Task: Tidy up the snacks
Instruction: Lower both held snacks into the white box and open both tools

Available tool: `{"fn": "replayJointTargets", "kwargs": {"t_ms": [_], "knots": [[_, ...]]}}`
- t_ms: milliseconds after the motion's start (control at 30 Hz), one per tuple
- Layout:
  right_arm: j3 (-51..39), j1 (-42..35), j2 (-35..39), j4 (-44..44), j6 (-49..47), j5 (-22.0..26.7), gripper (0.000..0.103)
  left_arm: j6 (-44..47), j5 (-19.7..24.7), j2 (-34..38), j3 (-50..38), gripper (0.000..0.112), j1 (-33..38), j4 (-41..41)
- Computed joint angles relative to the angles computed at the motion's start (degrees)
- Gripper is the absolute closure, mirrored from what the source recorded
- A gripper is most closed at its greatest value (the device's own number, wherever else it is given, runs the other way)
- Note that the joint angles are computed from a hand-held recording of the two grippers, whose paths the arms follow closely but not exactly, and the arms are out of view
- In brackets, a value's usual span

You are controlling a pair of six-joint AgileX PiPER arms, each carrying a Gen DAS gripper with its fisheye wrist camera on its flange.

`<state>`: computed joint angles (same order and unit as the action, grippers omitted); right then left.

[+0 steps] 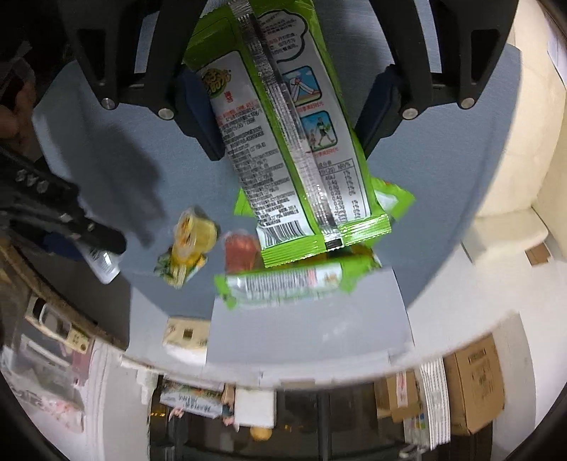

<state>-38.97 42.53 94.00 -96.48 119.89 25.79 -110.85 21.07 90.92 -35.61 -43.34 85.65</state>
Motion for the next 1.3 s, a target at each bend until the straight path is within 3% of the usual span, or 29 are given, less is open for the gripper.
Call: {"fn": "replayJointTargets", "kwargs": {"t_ms": [167,400,600,767,867,1033,1133,1200,1267,1300], "knots": [[-2.6,1.1,-1.2,3.9,-4.7,0.3,0.041,8.2,0.0,-6.7,0.2,0.034,3.3,-4.8],[-11.3,1.8,-0.7,11.9,-17.0,1.0,0.041,26.4,-5.8,-9.2,-6.1,0.034,14.3,-16.2],[-24.3,-0.4,3.8,21.7,-32.7,0.7,0.041,60.8,-10.2,-2.7,-19.4,0.034,23.5,-44.2],[-40.3,-5.6,11.1,37.7,-51.9,-2.0,0.04,89.4,-8.2,6.7,-35.0,0.034,28.1,-68.7],[-51.6,-9.3,17.3,53.4,-68.9,-3.1,0.04,104.4,-3.4,14.9,-47.8,0.034,30.6,-82.2],[-73.7,-13.2,30.5,72.0,-89.4,3.7,0.04,106.5,1.9,26.0,-63.5,0.034,31.4,-81.2],[-82.3,-15.4,35.9,80.0,-95.3,5.7,0.038,105.7,4.2,30.9,-69.7,0.033,31.8,-81.1],[-89.4,-16.5,40.1,83.4,-97.0,9.4,0.03,104.0,6.8,34.5,-74.3,0.025,31.7,-79.1],[-93.8,-17.3,43.0,86.4,-97.9,11.8,0.014,104.2,12.2,38.4,-80.2,0.013,31.6,-79.1],[-93.6,-17.6,43.3,86.8,-97.7,11.1,0.011,104.9,11.7,39.1,-80.4,0.011,31.9,-79.8]]}}
